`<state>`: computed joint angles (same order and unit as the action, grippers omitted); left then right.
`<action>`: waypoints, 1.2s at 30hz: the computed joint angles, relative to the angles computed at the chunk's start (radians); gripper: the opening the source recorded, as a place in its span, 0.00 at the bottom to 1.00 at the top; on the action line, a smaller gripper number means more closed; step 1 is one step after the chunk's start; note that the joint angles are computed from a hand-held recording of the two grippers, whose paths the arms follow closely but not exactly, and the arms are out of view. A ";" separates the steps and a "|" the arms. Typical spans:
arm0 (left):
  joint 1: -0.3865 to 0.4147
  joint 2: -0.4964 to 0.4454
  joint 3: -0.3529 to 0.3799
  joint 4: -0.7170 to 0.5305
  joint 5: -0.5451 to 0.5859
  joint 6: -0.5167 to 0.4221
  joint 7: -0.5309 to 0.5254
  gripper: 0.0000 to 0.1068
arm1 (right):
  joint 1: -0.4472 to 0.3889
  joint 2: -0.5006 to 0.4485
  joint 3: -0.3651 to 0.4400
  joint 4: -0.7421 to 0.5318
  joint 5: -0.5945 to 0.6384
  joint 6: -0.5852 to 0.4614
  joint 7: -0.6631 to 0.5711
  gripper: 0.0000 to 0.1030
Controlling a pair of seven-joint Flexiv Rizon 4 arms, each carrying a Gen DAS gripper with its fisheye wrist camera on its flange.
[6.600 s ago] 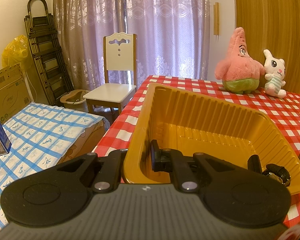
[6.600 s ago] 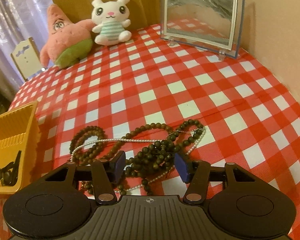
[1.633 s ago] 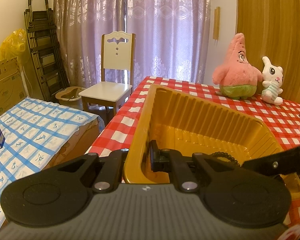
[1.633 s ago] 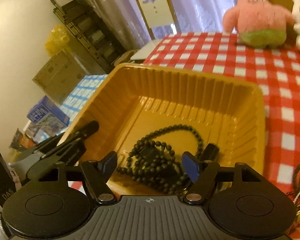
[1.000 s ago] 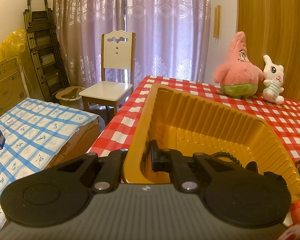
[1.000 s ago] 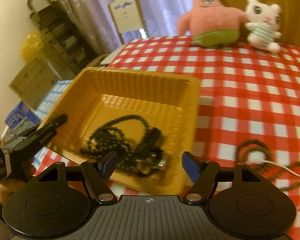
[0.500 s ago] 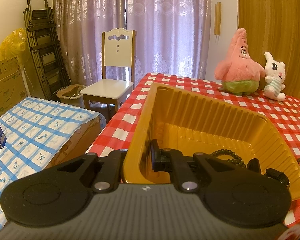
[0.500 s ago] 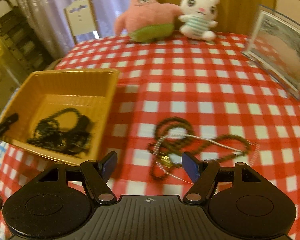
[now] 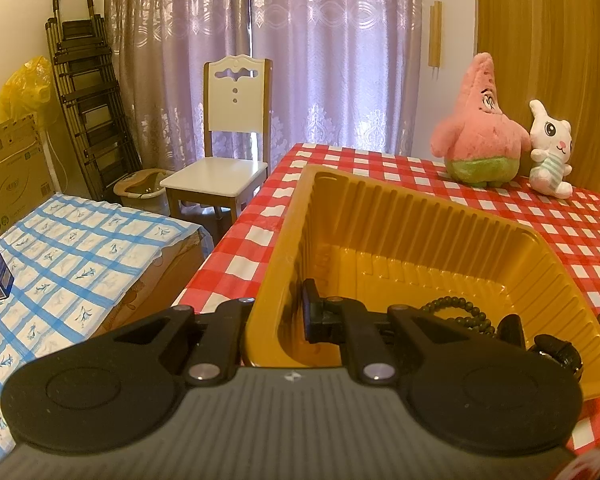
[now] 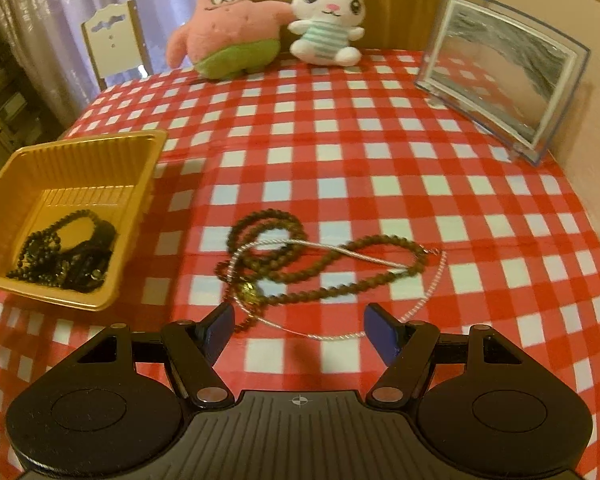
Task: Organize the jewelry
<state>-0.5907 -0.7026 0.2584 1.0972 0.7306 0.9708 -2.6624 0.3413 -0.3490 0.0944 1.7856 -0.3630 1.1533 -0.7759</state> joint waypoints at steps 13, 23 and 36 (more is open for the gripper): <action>0.003 -0.002 -0.003 -0.002 -0.005 -0.002 0.004 0.10 | -0.021 0.029 -0.015 0.082 0.009 0.094 0.043 0.69; 0.003 -0.005 -0.002 -0.004 -0.005 0.000 0.009 0.10 | -0.035 0.004 0.016 0.077 0.031 0.154 -0.042 0.51; 0.004 -0.006 -0.003 -0.005 -0.011 0.001 0.020 0.10 | -0.020 -0.085 0.060 -0.028 0.109 0.176 -0.223 0.28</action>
<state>-0.5865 -0.7086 0.2557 1.0918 0.7199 0.9720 -2.6421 0.3214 -0.4342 0.1544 1.7575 -0.2537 1.3289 -0.9990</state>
